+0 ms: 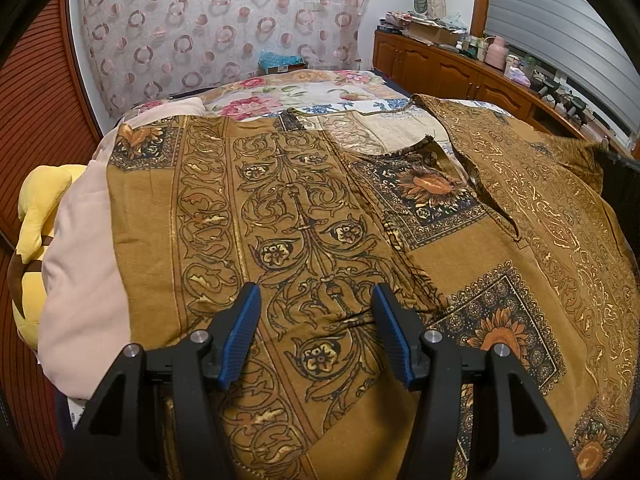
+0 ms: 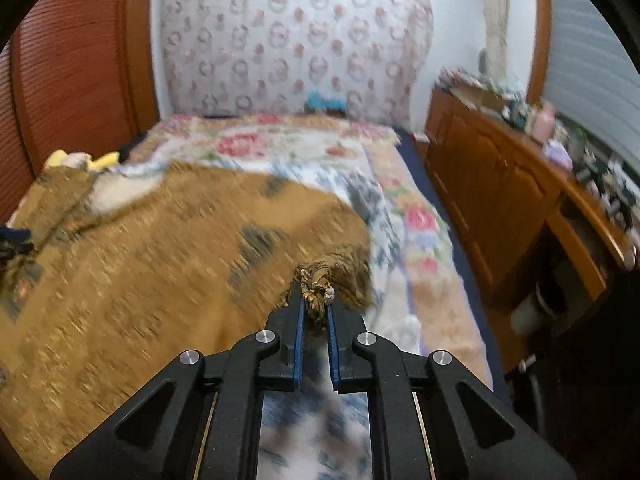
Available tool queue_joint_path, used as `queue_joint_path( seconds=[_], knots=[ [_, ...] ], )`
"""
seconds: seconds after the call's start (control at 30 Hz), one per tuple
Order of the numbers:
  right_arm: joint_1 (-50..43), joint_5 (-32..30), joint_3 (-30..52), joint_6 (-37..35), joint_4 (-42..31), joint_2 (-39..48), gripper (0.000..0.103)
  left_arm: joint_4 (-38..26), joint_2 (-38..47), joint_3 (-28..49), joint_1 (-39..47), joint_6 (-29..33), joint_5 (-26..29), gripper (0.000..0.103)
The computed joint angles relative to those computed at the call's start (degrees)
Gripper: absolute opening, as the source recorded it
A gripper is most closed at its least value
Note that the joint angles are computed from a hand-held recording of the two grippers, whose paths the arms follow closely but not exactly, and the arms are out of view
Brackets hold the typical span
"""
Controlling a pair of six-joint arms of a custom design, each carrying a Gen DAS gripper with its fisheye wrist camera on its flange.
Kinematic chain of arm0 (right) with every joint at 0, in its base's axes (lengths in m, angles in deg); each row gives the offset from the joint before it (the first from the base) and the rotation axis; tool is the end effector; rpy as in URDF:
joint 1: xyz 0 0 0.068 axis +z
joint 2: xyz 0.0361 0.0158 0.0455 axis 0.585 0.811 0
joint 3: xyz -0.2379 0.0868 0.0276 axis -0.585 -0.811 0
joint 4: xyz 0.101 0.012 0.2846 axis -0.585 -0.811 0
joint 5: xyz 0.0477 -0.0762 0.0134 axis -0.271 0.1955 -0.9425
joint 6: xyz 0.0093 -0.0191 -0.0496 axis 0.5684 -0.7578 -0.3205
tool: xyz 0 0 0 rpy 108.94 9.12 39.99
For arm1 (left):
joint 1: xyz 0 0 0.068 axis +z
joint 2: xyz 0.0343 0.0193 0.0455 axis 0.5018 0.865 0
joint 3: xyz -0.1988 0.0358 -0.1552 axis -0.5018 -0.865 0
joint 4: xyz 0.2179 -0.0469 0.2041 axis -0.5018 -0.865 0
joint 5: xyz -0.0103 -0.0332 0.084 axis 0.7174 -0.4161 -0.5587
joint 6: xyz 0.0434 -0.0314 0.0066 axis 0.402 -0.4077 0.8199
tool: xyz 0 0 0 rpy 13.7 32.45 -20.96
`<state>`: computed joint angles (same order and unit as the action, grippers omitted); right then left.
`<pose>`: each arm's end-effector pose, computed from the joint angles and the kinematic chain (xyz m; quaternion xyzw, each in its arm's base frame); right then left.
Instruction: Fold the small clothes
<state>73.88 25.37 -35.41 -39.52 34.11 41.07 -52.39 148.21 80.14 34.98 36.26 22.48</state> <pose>0.1689 0.1023 0.1994 0.1533 0.8975 -0.1028 0.4005 0.4133 0.0166 0.1307 0.3712 0.8650 -0.1501 0.3025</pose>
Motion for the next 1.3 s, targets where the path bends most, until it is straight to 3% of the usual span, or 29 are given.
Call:
queue_joint_path(
  seconds=[0.2,0.43,0.53,0.57,0.6,0.7,0.97,1.3],
  knots=[
    [3.3,-1.1,8.3,-6.7,8.7,12.9,0.007,0.1,0.0,0.0,-0.1,-0.1,0.0,0.058],
    [4.9,-9.9,12.6,-8.0,17.0,28.0,0.007,0.1,0.0,-0.1,-0.1,-0.1,-0.1,0.058],
    [5.2,-11.2,12.8,-6.6,17.4,30.7,0.019,0.2,0.0,-0.1,-0.1,-0.1,-0.1,0.058],
    [5.4,-11.4,13.1,-6.0,17.4,31.4,0.029,0.2,0.0,-0.1,-0.1,-0.1,-0.1,0.058],
    [5.5,-11.6,12.9,-5.6,17.3,31.2,0.036,0.2,0.0,-0.1,-0.1,-0.1,-0.1,0.058],
    [5.6,-10.8,12.5,-5.5,17.1,29.4,0.042,0.2,0.0,-0.1,-0.1,-0.1,-0.1,0.058],
    [0.7,-8.0,8.8,-4.2,14.2,20.2,0.044,0.2,0.0,-0.2,-0.1,-0.1,-0.1,0.058],
    [-17.9,-22.9,4.7,-7.9,21.9,21.9,0.044,0.2,-0.1,-0.2,-0.1,-0.2,-0.1,0.058]
  ],
)
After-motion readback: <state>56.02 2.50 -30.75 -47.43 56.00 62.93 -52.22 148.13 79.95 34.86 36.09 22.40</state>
